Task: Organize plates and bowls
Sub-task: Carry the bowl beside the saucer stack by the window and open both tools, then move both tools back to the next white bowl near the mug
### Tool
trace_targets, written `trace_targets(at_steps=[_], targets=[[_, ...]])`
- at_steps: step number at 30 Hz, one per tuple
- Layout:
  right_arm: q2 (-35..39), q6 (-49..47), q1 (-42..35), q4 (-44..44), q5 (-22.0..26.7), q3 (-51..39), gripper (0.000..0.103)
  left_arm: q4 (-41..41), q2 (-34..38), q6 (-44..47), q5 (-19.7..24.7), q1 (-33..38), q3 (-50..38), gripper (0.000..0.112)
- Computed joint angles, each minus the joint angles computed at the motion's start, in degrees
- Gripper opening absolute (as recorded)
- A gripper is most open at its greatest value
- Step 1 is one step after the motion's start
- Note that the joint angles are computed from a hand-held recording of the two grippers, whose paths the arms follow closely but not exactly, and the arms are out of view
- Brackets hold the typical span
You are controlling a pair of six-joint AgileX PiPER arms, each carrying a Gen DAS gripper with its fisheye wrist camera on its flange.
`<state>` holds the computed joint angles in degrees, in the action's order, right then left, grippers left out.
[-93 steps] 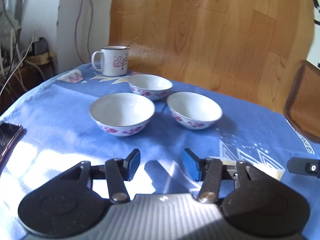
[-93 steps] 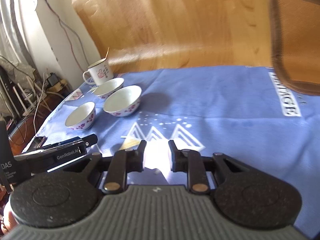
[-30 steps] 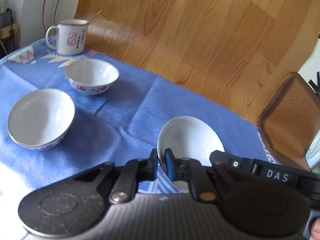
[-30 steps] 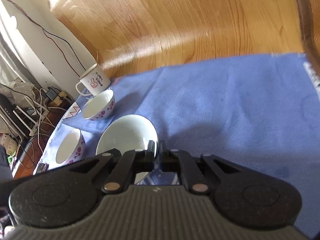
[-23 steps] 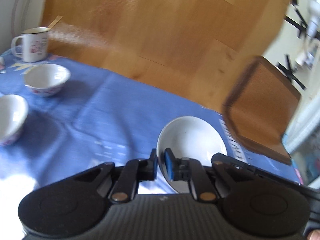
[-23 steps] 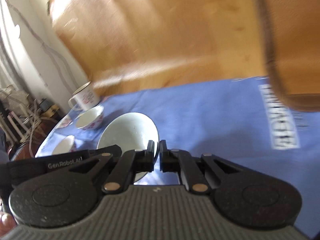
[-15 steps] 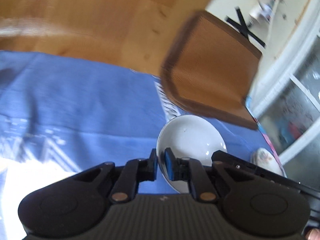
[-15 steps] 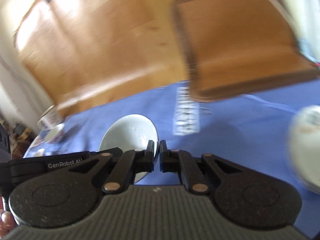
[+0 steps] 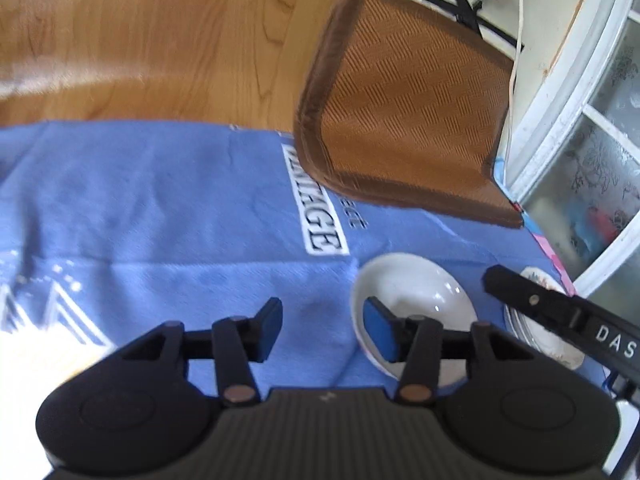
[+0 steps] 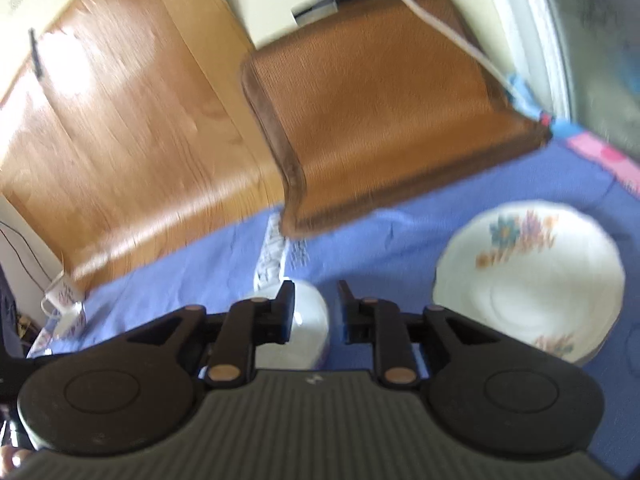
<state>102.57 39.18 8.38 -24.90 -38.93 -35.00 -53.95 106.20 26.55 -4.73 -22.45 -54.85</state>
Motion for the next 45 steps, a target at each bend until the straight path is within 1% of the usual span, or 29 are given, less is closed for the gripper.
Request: trace_targets(at_steps=[1,2,5,7,9,13,15,16,18,20,21,23,24,25,26,27,28,29,31,34,36,39,40,41,43,45], targets=[[-0.4,-0.9,0.4,0.7,-0.8,0.3,0.025,5.7,-1.8,-5.6,-1.5,0.6,2.2,0.046],[-0.6,-1.6,1.0,1.1,-1.4,0.3,0.025,9.6,-3.5,-9.4,-2.9,1.3,4.3,0.046],[-1.3,-3.2,4.1,1.3,-0.9,-0.9,0.025,20.4,-8.9,-20.3,-6.6,4.8,11.4,0.046],[-1.5,-3.1,6.4,0.3,-0.3,-1.8,0.025,23.3,-12.2,-23.2,-8.1,8.0,15.9,0.046],[-0.9,-2.9,9.8,-0.4,1.4,-3.8,0.025,29.0,-15.4,-28.1,-9.8,11.7,20.9,0.045],[2.2,0.9,17.0,-5.0,5.6,-9.7,0.025,38.2,-22.1,-33.9,-13.5,21.5,31.1,0.045],[4.6,1.3,21.4,-5.6,7.8,-12.9,0.025,40.5,-25.0,-34.4,-15.4,27.7,35.4,0.045],[5.7,1.4,23.3,-5.8,8.6,-14.3,0.025,43.4,-26.1,-36.0,-16.5,31.2,37.3,0.045],[7.8,3.3,26.8,-7.8,10.6,-17.5,0.025,54.3,-28.5,-43.3,-18.3,40.9,40.6,0.045],[9.9,8.5,29.6,-12.4,12.7,-21.5,0.025,65.7,-29.0,-51.0,-19.7,50.9,41.7,0.045],[10.9,12.8,30.6,-15.9,13.9,-24.0,0.025,71.5,-28.7,-54.9,-20.6,55.9,41.7,0.045],[13.0,21.6,32.4,-22.5,15.6,-28.7,0.025,82.9,-26.2,-63.1,-23.7,65.2,40.7,0.045],[14.2,25.1,33.4,-24.6,16.2,-31.2,0.025,88.7,-24.1,-67.3,-26.7,70.0,40.0,0.045],[15.3,27.0,34.5,-25.5,17.1,-33.3,0.025,94.4,-21.9,-71.1,-30.1,74.6,39.1,0.045],[16.5,28.4,35.6,-26.2,18.0,-35.6,0.025,99.2,-20.3,-74.5,-32.2,77.9,38.0,0.045],[17.6,29.6,36.6,-27.0,18.8,-37.7,0.025,102.0,-18.8,-77.0,-33.7,80.0,36.6,0.045],[18.7,31.8,37.2,-28.8,19.3,-39.9,0.025,104.9,-17.3,-79.9,-34.6,81.4,34.9,0.045],[19.8,33.8,37.9,-30.4,19.7,-42.0,0.025,107.6,-16.4,-82.9,-34.5,82.1,33.1,0.045],[22.0,38.9,39.0,-34.4,20.6,-46.3,0.025,110.8,-15.5,-86.9,-32.8,81.3,29.7,0.045],[25.0,44.6,39.6,-39.5,20.7,-51.5,0.025,111.1,-15.1,-87.3,-29.5,77.5,26.6,0.045],[27.2,49.8,39.8,-44.3,21.1,-55.0,0.025,112.2,-14.4,-87.6,-28.3,74.9,24.8,0.045],[30.3,59.2,39.6,-52.7,21.1,-59.8,0.026,110.2,-12.6,-85.6,-27.0,71.2,23.5,0.049],[31.1,60.9,39.6,-54.5,21.3,-60.9,0.027,110.2,-11.7,-85.9,-25.9,69.9,22.8,0.049],[31.9,64.6,39.6,-58.1,21.6,-62.4,0.027,110.1,-11.0,-86.4,-25.0,69.0,22.3,0.049],[33.4,72.4,39.3,-65.8,20.5,-65.0,0.028,109.1,-9.3,-85.9,-25.1,68.2,21.9,0.049],[34.5,76.6,39.1,-70.6,19.3,-66.7,0.028,106.4,-8.5,-83.5,-25.8,67.6,22.4,0.047]])
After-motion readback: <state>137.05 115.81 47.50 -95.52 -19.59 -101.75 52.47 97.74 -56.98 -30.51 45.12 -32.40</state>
